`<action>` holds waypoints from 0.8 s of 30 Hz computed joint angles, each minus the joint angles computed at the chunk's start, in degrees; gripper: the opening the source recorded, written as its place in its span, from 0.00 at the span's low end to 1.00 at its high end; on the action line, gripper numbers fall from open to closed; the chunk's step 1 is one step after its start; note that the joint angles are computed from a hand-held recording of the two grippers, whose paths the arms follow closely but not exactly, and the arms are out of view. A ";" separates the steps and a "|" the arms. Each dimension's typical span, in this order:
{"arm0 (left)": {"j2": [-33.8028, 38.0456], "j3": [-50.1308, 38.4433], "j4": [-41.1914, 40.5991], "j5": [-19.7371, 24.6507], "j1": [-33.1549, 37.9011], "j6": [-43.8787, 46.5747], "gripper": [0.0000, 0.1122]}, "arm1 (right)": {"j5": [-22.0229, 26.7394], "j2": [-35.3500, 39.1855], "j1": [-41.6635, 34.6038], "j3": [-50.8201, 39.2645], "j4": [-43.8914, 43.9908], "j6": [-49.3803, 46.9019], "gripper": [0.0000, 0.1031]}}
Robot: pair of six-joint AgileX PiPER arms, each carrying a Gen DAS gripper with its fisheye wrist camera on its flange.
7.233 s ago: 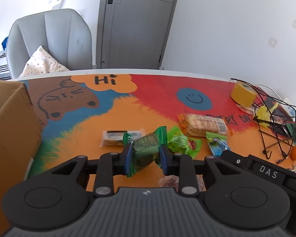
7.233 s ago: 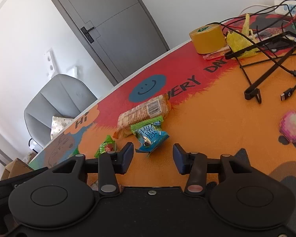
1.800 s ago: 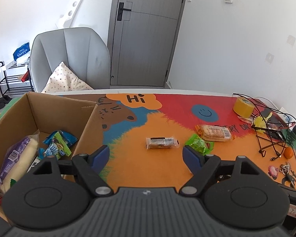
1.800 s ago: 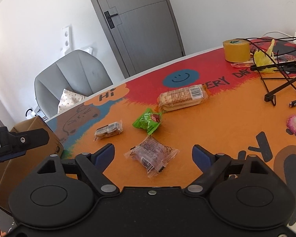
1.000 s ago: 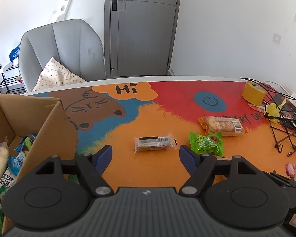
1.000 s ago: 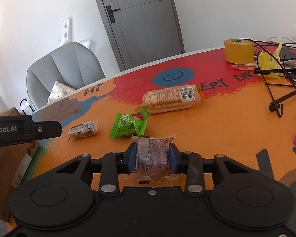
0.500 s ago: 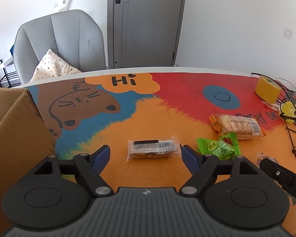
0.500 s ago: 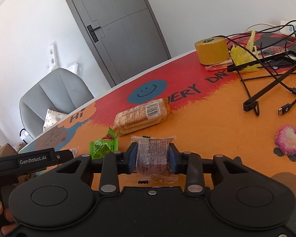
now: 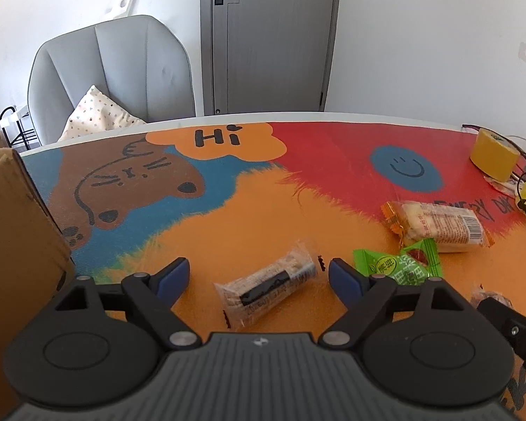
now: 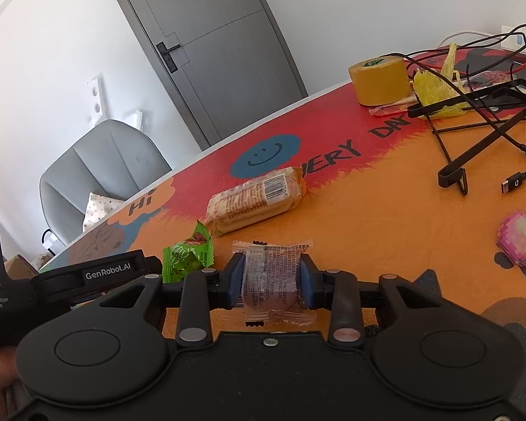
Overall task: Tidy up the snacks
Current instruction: 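Grasp the clear-wrapped bar with left tool while right tool holds the pastry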
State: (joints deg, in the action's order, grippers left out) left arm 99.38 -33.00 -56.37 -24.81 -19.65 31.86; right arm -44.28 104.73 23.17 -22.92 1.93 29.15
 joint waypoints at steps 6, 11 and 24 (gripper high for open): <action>-1.18 2.12 0.87 -2.30 -1.40 -1.04 0.46 | -0.17 -0.18 -0.22 0.40 -0.38 0.30 0.33; -2.84 3.07 4.10 -0.69 0.31 -4.09 0.21 | -0.35 -0.34 1.03 0.69 2.72 -1.52 0.33; -15.49 10.61 3.66 2.08 -0.13 -3.08 0.20 | -0.23 -4.28 6.77 3.45 10.30 -3.22 0.33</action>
State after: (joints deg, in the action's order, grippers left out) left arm 83.89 -22.38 -52.71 -22.73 -19.78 28.78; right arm -44.52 100.45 29.95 -19.47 12.23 25.93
